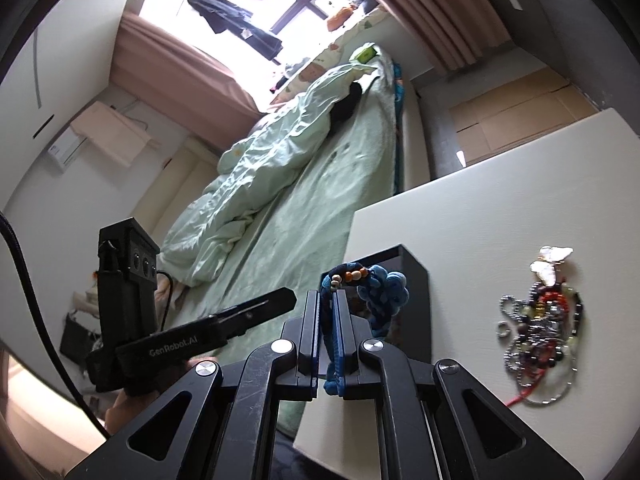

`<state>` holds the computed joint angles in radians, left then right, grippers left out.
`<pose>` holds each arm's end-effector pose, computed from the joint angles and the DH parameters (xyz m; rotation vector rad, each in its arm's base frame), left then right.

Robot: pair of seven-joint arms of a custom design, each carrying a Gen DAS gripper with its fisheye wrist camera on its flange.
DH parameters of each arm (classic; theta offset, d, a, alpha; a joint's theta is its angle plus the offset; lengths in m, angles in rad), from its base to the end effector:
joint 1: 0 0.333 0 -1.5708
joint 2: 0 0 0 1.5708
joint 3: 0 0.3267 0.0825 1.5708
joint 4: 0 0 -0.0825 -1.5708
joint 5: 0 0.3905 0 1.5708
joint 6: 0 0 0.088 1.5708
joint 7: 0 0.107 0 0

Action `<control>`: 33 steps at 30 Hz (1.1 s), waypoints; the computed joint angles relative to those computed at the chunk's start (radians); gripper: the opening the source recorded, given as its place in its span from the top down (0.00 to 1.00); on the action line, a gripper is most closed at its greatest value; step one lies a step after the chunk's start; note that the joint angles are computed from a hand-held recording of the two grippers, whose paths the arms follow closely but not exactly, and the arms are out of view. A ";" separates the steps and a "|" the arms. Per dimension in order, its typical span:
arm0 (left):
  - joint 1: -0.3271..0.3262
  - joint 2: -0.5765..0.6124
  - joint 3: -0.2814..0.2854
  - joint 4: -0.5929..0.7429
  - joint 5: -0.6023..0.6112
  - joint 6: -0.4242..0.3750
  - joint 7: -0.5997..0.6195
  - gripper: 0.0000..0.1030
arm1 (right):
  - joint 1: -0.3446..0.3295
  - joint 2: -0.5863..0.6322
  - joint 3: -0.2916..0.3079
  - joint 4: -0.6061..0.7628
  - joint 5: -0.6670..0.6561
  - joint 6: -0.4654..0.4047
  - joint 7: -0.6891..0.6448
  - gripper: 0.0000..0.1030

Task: Organize jewelry
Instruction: 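Carry the blue braided bracelet with the right gripper and release it into the black box, then move the left gripper back over the remaining necklace pile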

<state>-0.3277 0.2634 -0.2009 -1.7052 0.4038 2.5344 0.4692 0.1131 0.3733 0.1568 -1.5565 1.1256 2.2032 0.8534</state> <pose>0.5981 -0.3383 0.5112 -2.2558 1.6123 -0.8232 0.6810 0.2034 0.4906 -1.7415 1.1872 0.4090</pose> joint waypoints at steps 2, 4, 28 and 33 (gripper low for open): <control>0.004 -0.015 0.004 -0.020 0.004 0.014 -0.010 0.36 | 0.002 0.006 0.007 0.008 0.009 -0.008 -0.009 0.93; 0.009 -0.032 0.007 -0.045 0.008 0.030 -0.022 0.36 | 0.004 0.013 0.013 0.017 0.015 -0.019 -0.016 0.92; -0.056 0.051 0.002 0.064 0.092 0.075 -0.001 0.15 | 0.007 -0.093 -0.050 -0.089 -0.132 0.136 0.097 0.27; -0.080 0.087 0.004 0.122 0.101 0.059 0.022 0.10 | -0.004 -0.114 -0.066 -0.112 -0.151 0.166 0.091 0.18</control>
<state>-0.4081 0.3500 -0.1965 -1.5827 0.5051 2.5930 0.4917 0.1095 0.2591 0.0912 -1.6689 0.9746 2.3689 0.9441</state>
